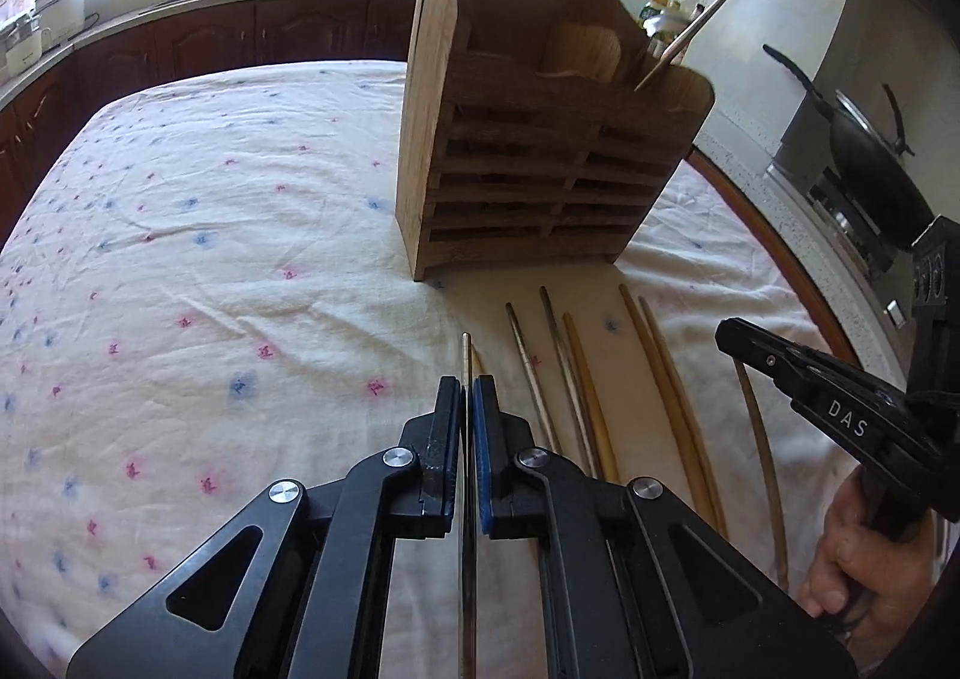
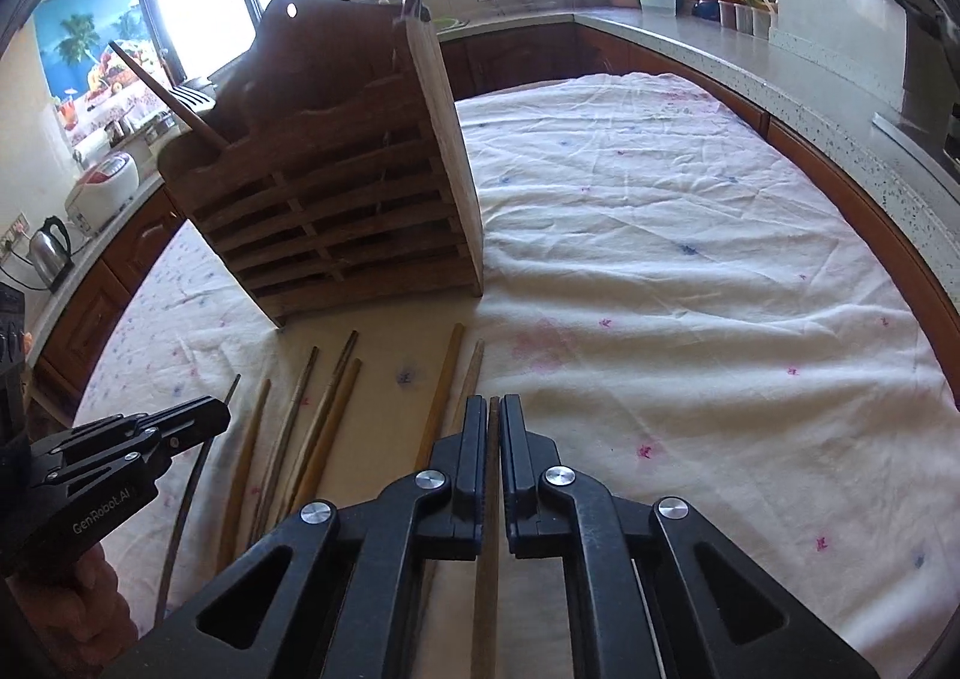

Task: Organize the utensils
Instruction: 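Grasp a metal chopstick with the left tool while the right tool grasps a wooden chopstick, then carry both chopsticks up toward the wooden holder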

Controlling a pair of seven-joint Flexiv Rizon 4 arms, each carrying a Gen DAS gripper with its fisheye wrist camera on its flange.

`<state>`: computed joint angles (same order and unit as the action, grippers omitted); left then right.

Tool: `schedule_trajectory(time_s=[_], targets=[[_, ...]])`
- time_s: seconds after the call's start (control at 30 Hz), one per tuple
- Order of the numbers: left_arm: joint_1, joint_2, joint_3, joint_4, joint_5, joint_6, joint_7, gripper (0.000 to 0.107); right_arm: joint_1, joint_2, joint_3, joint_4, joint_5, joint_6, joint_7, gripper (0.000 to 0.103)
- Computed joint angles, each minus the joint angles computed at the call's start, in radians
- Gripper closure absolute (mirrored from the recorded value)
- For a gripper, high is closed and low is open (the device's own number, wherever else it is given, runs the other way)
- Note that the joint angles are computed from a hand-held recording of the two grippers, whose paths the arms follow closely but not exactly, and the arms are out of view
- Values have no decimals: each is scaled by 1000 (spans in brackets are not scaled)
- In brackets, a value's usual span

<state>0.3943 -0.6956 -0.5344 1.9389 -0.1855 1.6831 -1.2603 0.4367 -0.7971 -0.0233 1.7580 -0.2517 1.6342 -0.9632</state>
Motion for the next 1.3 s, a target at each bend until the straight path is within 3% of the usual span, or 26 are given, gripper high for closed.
schedule_trajectory(time_s=[0.23,0.5,0.63,0.9,1.3], targets=[[296,46,-298,149,114,112,-70,103,30,110,-30,104,60,159,-13,99],[483,81,-465,221,269,183,-187,103,132,223,-119,184,182,288,-94,99],[529,92,-500,227,333,200,-240,103,181,260,-152,199,256,323,-154,99],[563,109,-518,224,414,214,-312,103,180,283,-127,187,325,347,-235,99],[565,106,-518,209,449,234,-349,103,105,271,-51,166,318,356,-246,99]])
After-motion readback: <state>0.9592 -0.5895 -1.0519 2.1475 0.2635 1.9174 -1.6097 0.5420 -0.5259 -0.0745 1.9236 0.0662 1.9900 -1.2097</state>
